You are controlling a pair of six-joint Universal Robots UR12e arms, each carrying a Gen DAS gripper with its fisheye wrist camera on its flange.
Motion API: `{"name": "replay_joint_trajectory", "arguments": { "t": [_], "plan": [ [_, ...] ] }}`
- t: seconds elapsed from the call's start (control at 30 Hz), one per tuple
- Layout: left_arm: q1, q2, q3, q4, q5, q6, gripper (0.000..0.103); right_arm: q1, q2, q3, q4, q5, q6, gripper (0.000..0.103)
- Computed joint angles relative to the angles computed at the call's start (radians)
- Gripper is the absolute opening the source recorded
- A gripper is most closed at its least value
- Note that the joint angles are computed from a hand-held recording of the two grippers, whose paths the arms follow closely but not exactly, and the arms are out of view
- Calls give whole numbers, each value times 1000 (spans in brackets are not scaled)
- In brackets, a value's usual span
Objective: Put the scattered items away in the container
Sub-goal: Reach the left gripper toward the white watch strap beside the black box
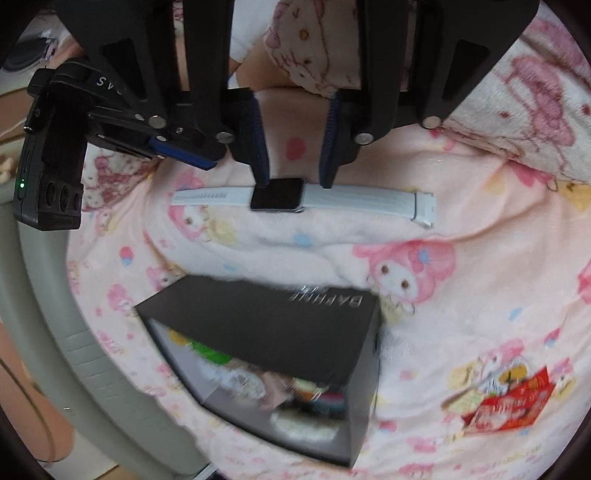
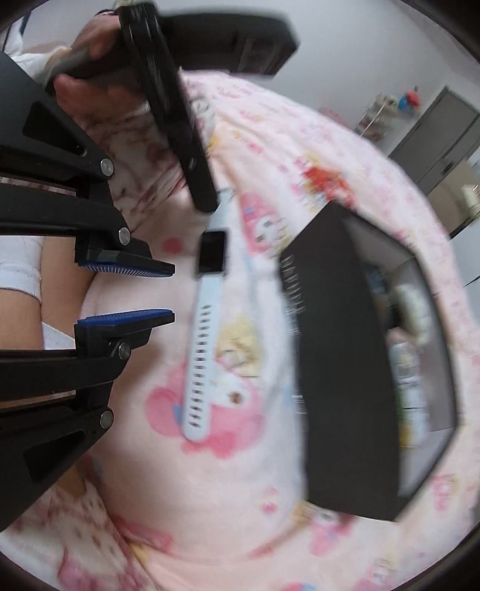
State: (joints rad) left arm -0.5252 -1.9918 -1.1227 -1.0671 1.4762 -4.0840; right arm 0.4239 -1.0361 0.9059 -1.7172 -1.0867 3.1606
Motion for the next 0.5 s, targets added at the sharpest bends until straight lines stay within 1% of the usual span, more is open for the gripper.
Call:
{"name": "replay_joint_trajectory", "arguments": {
  "t": [0.03,0.07,0.1,0.17,0.2,0.23,0.27,0.33,0.37,0.4,0.43,0.5],
  "plan": [
    [3,-8,11,-38,-1,-14,30,-2,9,-2,8,21,18,15],
    [6,-11,9,-47,-1,-26,30,-3,13,-3,7,25,34,15],
    [9,-10,-2,-30,-2,-45,30,-4,17,-3,-1,21,50,15],
    [14,1,-37,53,-2,-81,32,-6,16,7,-50,6,80,15],
    [15,9,-61,114,9,-102,34,-7,16,11,-70,6,92,15],
    [14,13,-77,153,25,-121,35,-11,17,14,-107,7,114,15],
    [15,17,-86,168,38,-139,35,-12,14,23,-148,4,131,15],
    [19,24,-104,197,29,-148,35,-15,9,37,-216,-4,161,15],
    [19,26,-110,203,25,-149,35,-17,7,42,-234,3,172,16],
    [20,30,-116,205,18,-153,36,-20,7,45,-237,25,183,17],
    [23,31,-120,209,4,-155,38,-22,8,44,-219,46,185,17],
    [28,33,-131,236,-10,-178,39,-27,15,42,-169,107,193,18]
  ]
}}
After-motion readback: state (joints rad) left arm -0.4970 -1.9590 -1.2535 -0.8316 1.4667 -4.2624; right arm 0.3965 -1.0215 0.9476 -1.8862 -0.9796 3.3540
